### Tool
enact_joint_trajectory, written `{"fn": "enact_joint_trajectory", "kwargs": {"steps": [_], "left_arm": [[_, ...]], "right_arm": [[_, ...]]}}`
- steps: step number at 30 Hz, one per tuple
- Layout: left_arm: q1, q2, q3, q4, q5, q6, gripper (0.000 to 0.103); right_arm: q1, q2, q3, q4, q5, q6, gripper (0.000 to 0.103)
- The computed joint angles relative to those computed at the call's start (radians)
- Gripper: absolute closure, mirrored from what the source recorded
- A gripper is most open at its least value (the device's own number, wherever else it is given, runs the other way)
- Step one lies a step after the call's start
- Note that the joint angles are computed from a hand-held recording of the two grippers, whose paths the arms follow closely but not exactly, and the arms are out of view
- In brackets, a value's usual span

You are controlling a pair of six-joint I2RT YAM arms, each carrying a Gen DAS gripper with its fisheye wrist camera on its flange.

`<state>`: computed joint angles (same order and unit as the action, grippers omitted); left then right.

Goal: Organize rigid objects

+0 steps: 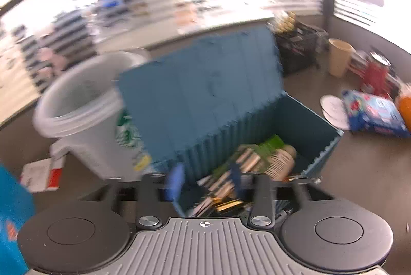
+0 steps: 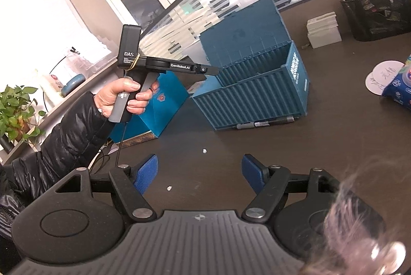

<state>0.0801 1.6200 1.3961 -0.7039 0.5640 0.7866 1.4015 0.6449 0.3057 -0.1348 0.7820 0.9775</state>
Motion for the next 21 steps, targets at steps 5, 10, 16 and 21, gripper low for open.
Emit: {"fn": "enact_joint_trajectory", "kwargs": {"steps": [5, 10, 16, 21], "left_arm": [[0.054, -0.183, -0.211, 0.242, -0.053, -0.146, 0.0], [0.14, -0.244, -0.27, 0.231, -0.034, -0.201, 0.0], [0.26, -0.293, -0.352, 0.234, -0.022, -0.206, 0.0], [0.361, -0.312, -0.422, 0.273, -0.015, -0.261, 0.0]], "right_arm": [[0.019, 0.179, 0.075, 0.028, 0.114, -0.01, 0.006], [0.02, 0.402, 0.187, 0.059, 0.25, -0.075, 0.0], [0.007, 0.539, 0.209, 0.27, 0.264, -0.183, 0.0], [-0.008, 0.694, 0.299, 0.267, 0.272, -0.168, 0.0]]}}
